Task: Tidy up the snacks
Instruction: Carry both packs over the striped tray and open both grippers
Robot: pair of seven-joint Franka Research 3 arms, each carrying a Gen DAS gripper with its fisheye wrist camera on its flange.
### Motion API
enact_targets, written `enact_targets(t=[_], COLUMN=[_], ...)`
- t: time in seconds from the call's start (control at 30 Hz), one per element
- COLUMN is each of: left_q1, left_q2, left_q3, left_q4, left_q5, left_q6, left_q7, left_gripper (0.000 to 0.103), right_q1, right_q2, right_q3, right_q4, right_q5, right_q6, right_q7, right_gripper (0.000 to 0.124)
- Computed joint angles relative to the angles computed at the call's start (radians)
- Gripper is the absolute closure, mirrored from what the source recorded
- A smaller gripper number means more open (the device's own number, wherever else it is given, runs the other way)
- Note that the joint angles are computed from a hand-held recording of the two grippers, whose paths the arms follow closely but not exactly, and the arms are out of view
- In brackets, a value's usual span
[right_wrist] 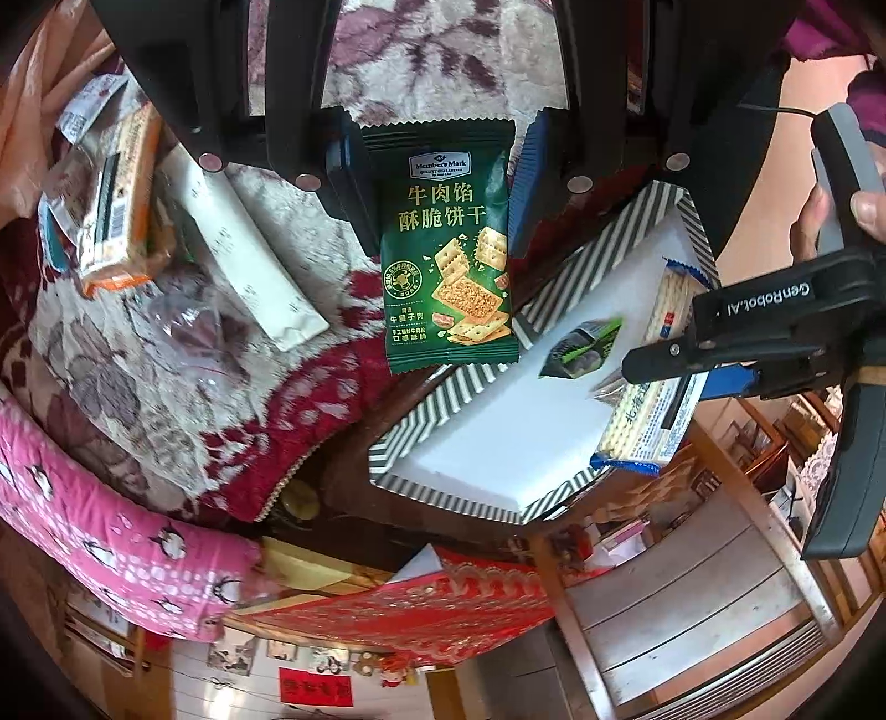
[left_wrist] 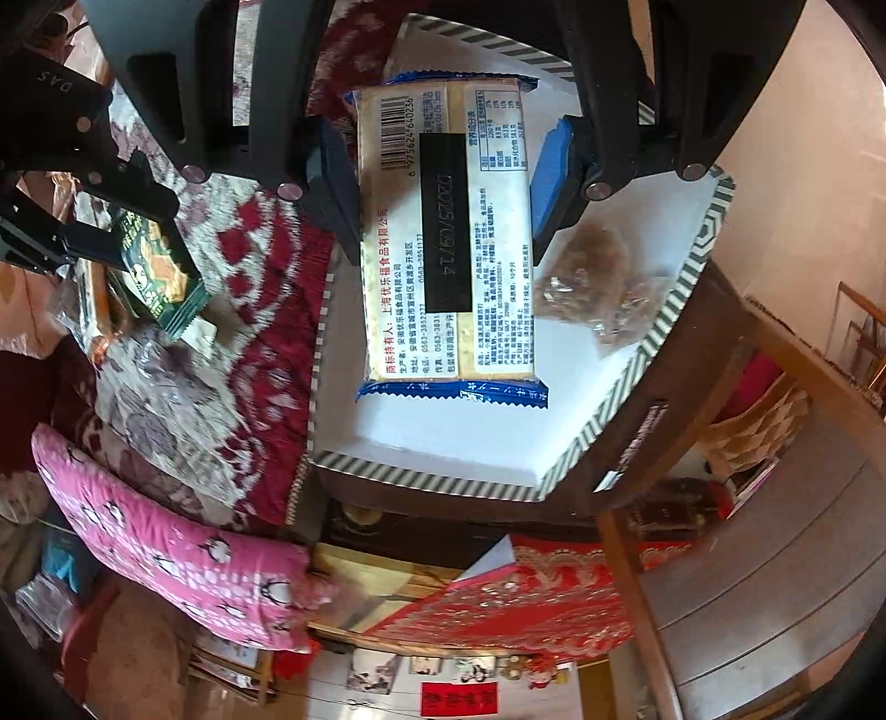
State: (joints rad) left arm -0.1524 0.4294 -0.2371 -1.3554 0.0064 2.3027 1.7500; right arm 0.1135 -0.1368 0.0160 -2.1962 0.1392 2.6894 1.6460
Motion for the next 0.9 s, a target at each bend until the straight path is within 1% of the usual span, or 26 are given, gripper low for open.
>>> enact_targets(t=[0.43, 0.9], left_q1=[0.019, 0.019], left_q2=[0.040, 0.131], left_q3=[0.018, 0.022], left_q4=[0.058, 0.202], left_q5=[0.019, 0.025], left_q6=[-0.017, -0.072], left_q7=[-0.034, -0.047], left_gripper=[0.049, 0.049], right_q1=[0.032, 0.057], right_q2=[0.086, 0.185], right_q3=[0.004, 0.000], right_q4=[0.114, 0.246], right_q5=[0.011, 0.023], right_q6=[-0.036, -0.068], right_q7=[-0.037, -0.068], right_gripper=[0.076, 0.076])
